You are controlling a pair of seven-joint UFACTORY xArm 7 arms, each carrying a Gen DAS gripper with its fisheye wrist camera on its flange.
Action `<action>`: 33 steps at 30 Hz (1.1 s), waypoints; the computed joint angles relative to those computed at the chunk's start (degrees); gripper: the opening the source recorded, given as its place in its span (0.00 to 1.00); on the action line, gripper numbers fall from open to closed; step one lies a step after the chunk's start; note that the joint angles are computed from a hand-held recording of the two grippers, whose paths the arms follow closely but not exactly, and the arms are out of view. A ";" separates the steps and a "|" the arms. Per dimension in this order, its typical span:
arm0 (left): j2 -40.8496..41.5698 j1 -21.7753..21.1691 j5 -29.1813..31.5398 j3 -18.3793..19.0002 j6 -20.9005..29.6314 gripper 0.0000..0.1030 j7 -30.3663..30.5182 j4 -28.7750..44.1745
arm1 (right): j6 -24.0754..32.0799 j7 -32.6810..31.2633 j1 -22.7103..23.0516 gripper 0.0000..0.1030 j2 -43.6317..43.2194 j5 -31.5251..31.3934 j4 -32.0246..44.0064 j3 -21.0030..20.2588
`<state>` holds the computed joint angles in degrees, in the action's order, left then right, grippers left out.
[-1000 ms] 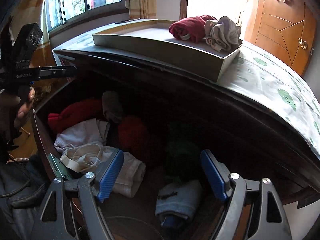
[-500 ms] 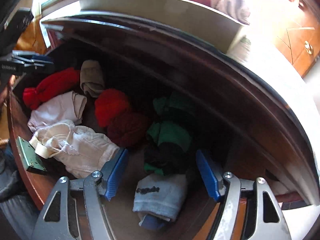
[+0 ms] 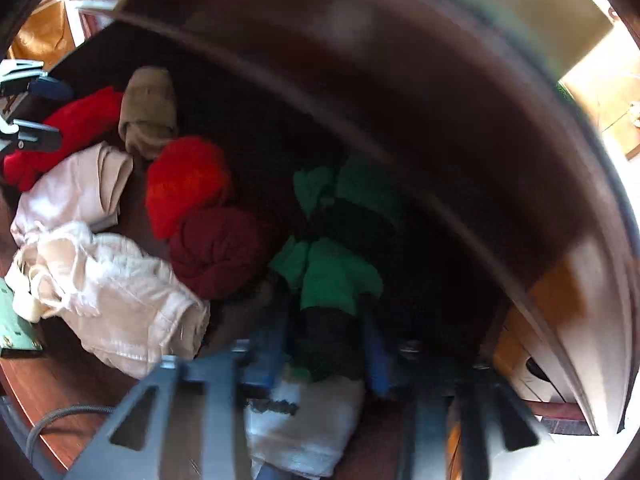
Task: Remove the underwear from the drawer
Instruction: 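Lower both tools into the drawer toward the socks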
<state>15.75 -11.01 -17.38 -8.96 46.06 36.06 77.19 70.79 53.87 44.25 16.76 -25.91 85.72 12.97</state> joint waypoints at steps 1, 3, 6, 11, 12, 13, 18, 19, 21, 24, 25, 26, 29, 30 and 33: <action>0.12 0.01 -0.03 -0.08 0.27 0.75 0.20 0.20 | -0.49 -0.56 -0.21 0.25 0.00 0.72 -0.20 0.20; 0.49 -0.30 1.20 0.12 0.64 0.75 0.13 0.70 | -1.73 -2.07 -0.57 0.21 -0.38 2.39 -0.76 0.69; 0.95 -0.66 2.70 0.24 1.26 0.76 -0.04 1.55 | -5.12 -4.76 -1.38 0.19 -2.43 6.40 -2.92 1.77; 0.70 -1.02 4.35 0.28 1.29 0.76 0.40 1.15 | -6.46 -8.69 -1.13 0.18 -4.42 11.53 -4.56 3.61; 0.64 -1.12 4.70 0.30 1.30 0.76 0.42 1.08 | -6.48 -9.00 -0.98 0.18 -4.77 12.02 -4.86 3.79; 0.53 -1.30 5.12 0.27 1.28 0.76 0.44 0.92 | -6.78 -8.95 -0.91 0.18 -5.05 12.29 -5.24 3.82; 0.70 -2.58 8.24 0.31 1.51 0.76 0.40 0.98 | -9.74 -8.73 -2.26 0.23 -6.36 13.33 -7.06 3.16; 0.82 -2.72 8.72 0.32 1.74 0.76 0.51 1.17 | -10.96 -8.24 -2.73 0.27 -8.35 14.10 -9.17 3.14; 1.14 -3.20 9.99 0.40 2.04 0.76 0.27 1.56 | -12.41 -7.62 -3.54 0.46 -10.14 14.46 -10.96 3.20; 1.43 -3.85 11.51 0.54 2.20 0.76 -0.69 1.88 | -12.32 -4.71 -4.50 0.56 -11.16 12.19 -11.07 3.02; 1.46 -4.04 11.77 0.48 1.87 0.76 -0.92 1.62 | -11.63 -3.52 -4.59 0.56 -11.25 11.09 -10.66 3.12; 1.44 -4.14 12.08 0.47 1.70 0.76 -0.96 1.51 | -10.98 -2.27 -4.63 0.56 -11.25 9.94 -10.34 3.19; 1.28 -4.06 11.69 0.31 1.09 0.75 -1.17 1.24 | -10.03 1.76 -4.80 0.56 -11.16 7.25 -9.78 3.18; 0.98 -4.11 11.79 0.29 0.87 0.74 -1.21 0.81 | -9.61 2.57 -4.96 0.56 -11.09 6.68 -9.62 3.10; 0.33 -4.42 12.13 0.30 -1.41 0.71 -2.06 -1.54 | -5.26 4.65 -4.41 0.56 -8.51 5.06 -5.49 3.37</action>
